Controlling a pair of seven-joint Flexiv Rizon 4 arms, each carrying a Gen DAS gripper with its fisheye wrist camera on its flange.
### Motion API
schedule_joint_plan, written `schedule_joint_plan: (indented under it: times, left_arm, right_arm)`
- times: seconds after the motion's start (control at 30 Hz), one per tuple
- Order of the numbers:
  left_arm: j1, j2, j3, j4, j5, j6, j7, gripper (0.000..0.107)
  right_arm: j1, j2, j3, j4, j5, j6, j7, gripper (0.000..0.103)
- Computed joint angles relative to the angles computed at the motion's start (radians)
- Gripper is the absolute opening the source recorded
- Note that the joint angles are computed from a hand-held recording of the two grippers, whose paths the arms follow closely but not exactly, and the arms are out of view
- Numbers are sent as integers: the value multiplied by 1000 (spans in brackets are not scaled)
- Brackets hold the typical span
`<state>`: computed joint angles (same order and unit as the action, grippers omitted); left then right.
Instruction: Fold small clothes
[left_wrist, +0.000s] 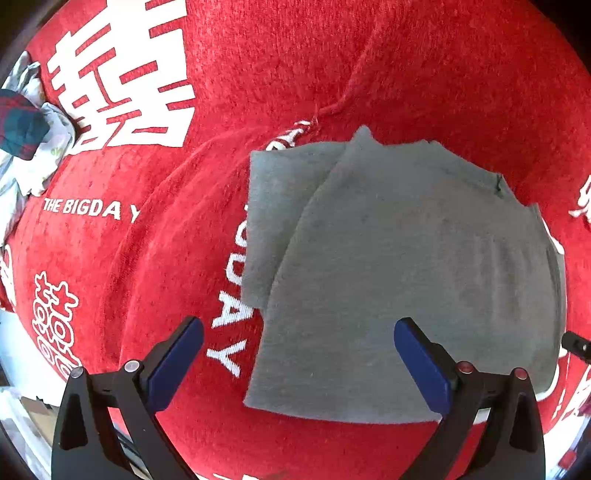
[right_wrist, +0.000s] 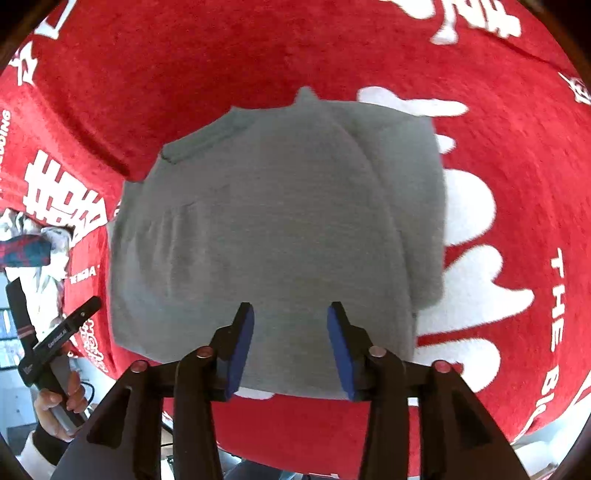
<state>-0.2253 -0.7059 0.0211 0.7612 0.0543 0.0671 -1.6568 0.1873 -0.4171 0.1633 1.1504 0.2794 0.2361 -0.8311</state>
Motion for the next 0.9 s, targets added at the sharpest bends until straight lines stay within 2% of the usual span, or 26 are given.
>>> schedule_joint_plan:
  times: [0.03,0.13,0.27,0.4,0.5,0.57,0.7,0.8,0.9]
  left_arm:
    - [-8,-13,10,-28,15,-15,-14,103]
    - [-21,-51,28,-103,40,-57,-67,103]
    - [7,-69,26,-101,26,-46,-100,103]
    - [33,-60,24,-67,25,-35,-75,103]
    - [68,-52,16,-41,10,-29,-16,103]
    - [97,-51,10,-33,-7,-33,36,103]
    - [136,-35,5,-8,-20,-13,156,103]
    - [157,-33,0,3,-34,-11,235,103]
    - [172,-35,-4,11,-57,-10,279,103]
  right_arm:
    - [0,-15,3,-21,8,-2,-13,58]
    - [6,-67,18,-92,32,-3,-60,59]
    - [33,-167,37,-227,59,-14,-78,59]
    - [91,-315,58,-449,84,-26,-37,59]
    - [130,-363,74,-516,110,20,24,59]
    - [141,-353,105,-467,171,94,95,59]
    - [162,-297,170,-285,313,261,236,59]
    - [207,-255,174,-143,377,500,339,59]
    - [262,-250,153,-62,366,709,470,59]
